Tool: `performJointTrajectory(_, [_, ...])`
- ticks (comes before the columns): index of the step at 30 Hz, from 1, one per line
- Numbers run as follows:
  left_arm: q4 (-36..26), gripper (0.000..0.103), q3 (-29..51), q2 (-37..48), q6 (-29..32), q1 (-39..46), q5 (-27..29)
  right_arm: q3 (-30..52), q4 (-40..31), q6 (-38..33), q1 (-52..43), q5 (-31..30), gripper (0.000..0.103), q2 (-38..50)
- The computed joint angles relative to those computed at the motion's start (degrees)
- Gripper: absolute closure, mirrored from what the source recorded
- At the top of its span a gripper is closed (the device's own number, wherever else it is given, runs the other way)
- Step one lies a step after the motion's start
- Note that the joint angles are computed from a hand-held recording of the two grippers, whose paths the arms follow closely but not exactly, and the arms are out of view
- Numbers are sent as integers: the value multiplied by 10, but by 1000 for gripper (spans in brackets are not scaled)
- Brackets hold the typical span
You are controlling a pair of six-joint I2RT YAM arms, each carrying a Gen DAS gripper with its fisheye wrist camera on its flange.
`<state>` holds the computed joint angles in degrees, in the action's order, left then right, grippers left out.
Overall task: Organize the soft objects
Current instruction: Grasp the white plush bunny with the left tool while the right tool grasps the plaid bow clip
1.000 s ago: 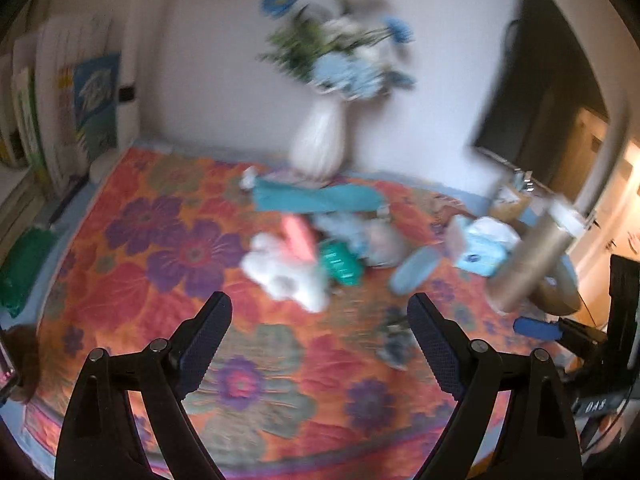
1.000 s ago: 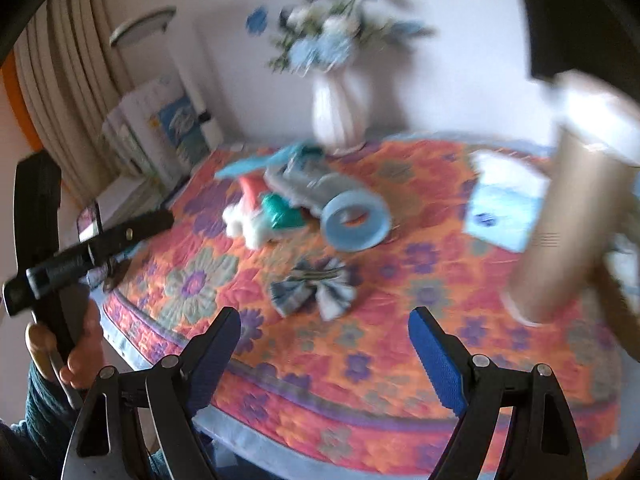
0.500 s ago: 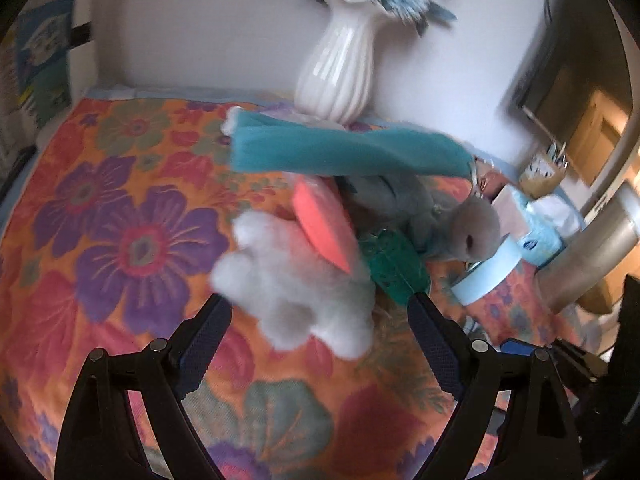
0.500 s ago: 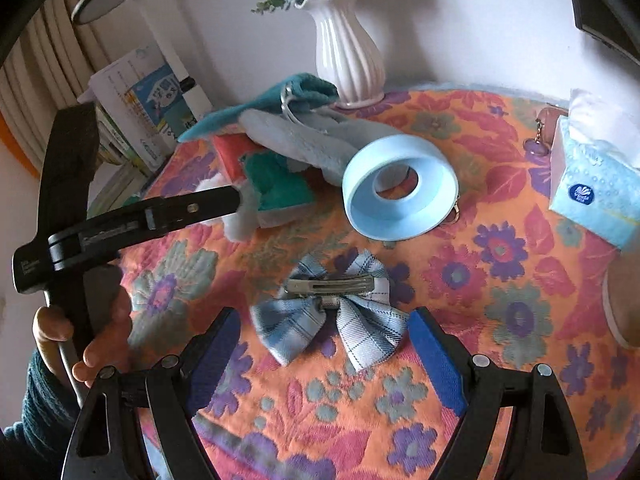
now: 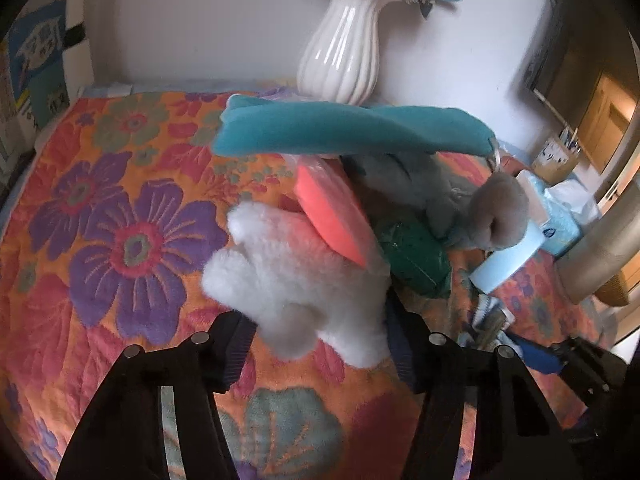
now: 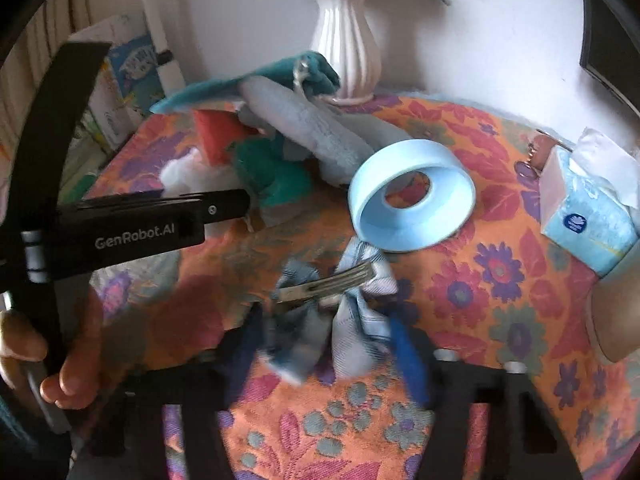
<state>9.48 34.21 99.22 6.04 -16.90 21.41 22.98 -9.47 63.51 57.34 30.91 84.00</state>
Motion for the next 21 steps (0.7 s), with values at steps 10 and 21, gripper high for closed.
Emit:
performJointTrajectory(10, [-166, 46, -49, -99, 216, 157, 111, -45, 31, -8, 63, 34, 58, -70])
performJointTrajectory(21, [-159, 23, -81, -115, 264, 193, 81, -26, -73, 57, 124, 18, 47, -54])
